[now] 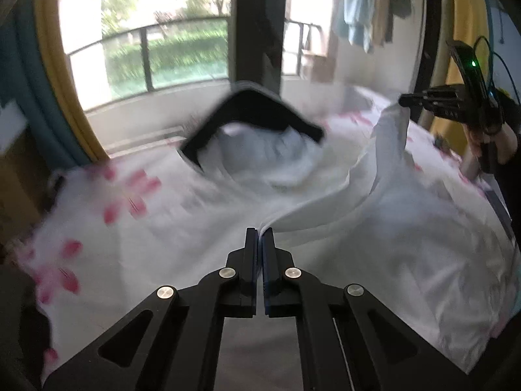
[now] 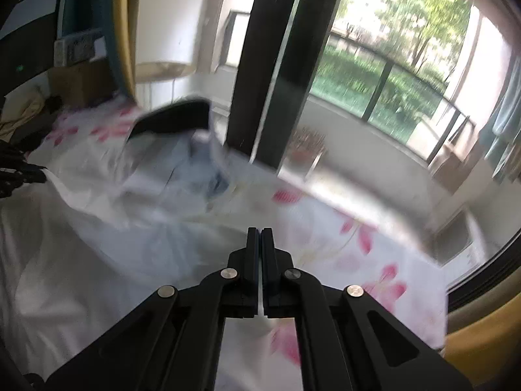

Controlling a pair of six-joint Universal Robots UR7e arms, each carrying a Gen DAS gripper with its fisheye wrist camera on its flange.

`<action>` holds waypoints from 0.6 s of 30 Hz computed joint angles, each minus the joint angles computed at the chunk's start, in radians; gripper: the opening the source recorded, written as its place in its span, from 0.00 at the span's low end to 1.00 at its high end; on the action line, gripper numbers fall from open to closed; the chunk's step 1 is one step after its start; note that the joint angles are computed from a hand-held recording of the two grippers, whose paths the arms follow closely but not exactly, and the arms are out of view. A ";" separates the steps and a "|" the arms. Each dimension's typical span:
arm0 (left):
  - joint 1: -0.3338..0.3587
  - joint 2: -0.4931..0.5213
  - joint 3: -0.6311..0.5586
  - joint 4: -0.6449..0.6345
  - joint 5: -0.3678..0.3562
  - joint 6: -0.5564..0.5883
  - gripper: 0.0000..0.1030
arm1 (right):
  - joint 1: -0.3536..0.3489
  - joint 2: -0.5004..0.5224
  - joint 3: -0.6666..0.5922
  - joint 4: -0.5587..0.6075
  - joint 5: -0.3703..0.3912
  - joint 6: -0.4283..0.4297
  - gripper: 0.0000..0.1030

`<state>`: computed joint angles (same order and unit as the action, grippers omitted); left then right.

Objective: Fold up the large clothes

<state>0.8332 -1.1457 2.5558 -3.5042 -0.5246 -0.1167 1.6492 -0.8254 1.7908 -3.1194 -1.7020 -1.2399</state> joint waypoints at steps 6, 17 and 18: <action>0.012 0.049 -0.065 -0.173 0.023 0.195 0.03 | 0.027 0.047 -0.069 -0.111 0.104 -0.064 0.01; 0.069 0.107 -0.032 0.206 -0.241 -0.023 0.03 | -0.121 0.018 0.106 -0.219 0.111 -0.149 0.01; 0.071 0.101 -0.031 0.227 -0.247 -0.040 0.05 | -0.134 0.001 0.132 -0.220 0.102 -0.147 0.01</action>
<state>0.9043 -1.0452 2.5253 -3.2774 -0.7714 -0.1568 1.5150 -0.8245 1.9225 -3.3392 -1.5997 -1.3864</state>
